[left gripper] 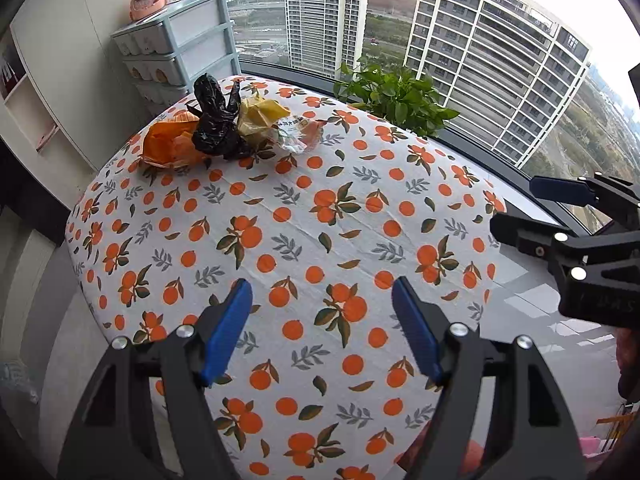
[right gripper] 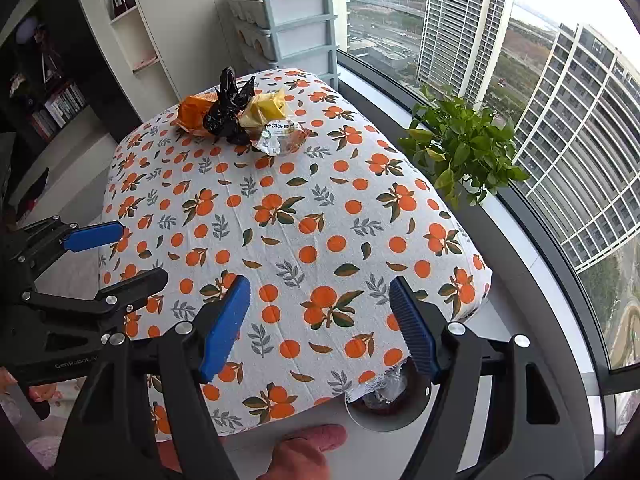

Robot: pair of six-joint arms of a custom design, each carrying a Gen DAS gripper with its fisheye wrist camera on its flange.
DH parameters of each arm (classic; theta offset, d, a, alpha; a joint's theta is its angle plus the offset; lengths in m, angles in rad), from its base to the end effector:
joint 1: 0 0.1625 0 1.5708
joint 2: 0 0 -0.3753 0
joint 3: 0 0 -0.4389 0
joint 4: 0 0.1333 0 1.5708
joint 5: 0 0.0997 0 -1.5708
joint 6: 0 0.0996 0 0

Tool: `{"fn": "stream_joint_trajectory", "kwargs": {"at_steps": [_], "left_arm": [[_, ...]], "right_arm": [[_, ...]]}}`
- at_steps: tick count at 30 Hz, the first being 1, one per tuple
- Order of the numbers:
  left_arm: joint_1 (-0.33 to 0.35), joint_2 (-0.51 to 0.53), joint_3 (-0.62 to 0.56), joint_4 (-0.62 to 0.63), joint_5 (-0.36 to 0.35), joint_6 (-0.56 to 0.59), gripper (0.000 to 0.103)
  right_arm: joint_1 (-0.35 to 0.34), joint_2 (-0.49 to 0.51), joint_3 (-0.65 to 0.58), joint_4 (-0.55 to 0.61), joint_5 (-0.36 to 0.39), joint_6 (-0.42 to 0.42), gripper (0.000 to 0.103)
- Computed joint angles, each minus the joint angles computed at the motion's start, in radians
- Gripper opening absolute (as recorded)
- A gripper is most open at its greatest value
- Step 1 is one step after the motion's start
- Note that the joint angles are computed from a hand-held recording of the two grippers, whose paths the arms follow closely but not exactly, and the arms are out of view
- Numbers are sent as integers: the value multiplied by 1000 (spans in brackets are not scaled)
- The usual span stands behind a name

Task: Collect trash
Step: 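Move both open tools back to the orange bag and black bag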

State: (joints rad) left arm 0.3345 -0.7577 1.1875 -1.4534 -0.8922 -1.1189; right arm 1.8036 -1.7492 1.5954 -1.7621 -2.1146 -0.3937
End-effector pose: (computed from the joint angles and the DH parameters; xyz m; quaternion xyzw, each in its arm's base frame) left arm -0.6124 -0.4202 0.1195 0.1430 0.9011 -0.1984 0.3581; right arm 0.1926 -0.4577 0.5526 0.2486 -0.9170 0.1436 0.2770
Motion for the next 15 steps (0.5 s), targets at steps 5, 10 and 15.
{"fn": "stream_joint_trajectory", "kwargs": {"at_steps": [5, 10, 15], "left_arm": [[73, -134, 67, 63, 85, 14, 72], [160, -208, 80, 82, 161, 78, 72], [220, -249, 86, 63, 208, 124, 72]], "right_arm": [[99, 206, -80, -74, 12, 90, 70], [143, 419, -192, -138, 14, 167, 69], [155, 591, -296, -188, -32, 199, 69]]}}
